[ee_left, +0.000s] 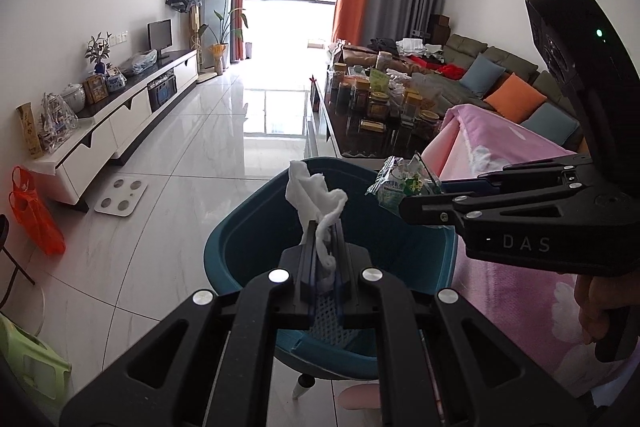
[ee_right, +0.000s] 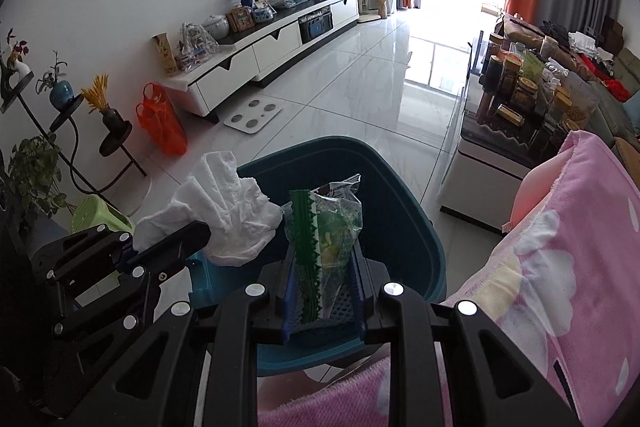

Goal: Collect trash
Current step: 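Carry the snack bag and tissue to the teal bin and open both tools, then move both open tools back over the table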

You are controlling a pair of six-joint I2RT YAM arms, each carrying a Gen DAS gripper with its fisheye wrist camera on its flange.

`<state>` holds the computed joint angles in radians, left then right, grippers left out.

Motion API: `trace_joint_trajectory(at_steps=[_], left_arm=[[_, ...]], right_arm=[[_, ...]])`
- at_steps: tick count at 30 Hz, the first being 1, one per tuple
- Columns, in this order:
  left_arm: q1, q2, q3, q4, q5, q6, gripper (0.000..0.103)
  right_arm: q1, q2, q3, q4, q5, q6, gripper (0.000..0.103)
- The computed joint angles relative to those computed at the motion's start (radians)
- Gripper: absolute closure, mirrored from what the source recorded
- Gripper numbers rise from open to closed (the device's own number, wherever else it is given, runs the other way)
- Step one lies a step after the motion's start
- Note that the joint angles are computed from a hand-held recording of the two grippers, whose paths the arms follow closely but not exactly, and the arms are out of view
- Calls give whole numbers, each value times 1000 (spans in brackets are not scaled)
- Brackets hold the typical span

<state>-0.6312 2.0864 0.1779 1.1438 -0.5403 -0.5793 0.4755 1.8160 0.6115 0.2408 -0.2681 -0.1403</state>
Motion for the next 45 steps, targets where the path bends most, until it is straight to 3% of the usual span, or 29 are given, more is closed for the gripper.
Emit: trace_joint_trajectory(at_steps=[12,17,19,21,27,31,35,40,45], left_arm=[[101,153,119,19,87,61,88],[86,158,115,37,66,48,70],[76,153,101,51,49,41,60],[67,137,89,56,28,29,49],[10,100,2,120,-62,-33,25],[-50,35,-72,134,-151,-88,8],[-111,-74,-128,92,-233,-132,6],[-208,-315,-138,-180,-345,-217,6],[-333,-492,-78,-468,-429,-306,6]], right_arm=[[21,102,102,-63,37,5,75],[-3,96,93,-51,10,17,52],[-12,85,86,-44,0,17,51],[-18,80,88,-51,-9,20,40],[-47,8,29,-14,-55,39,37],[-65,-98,-53,32,-73,49,22],[-111,-211,-153,84,-110,52,14],[-209,-382,-281,108,-177,43,7],[-361,-618,-396,23,-267,-9,7]])
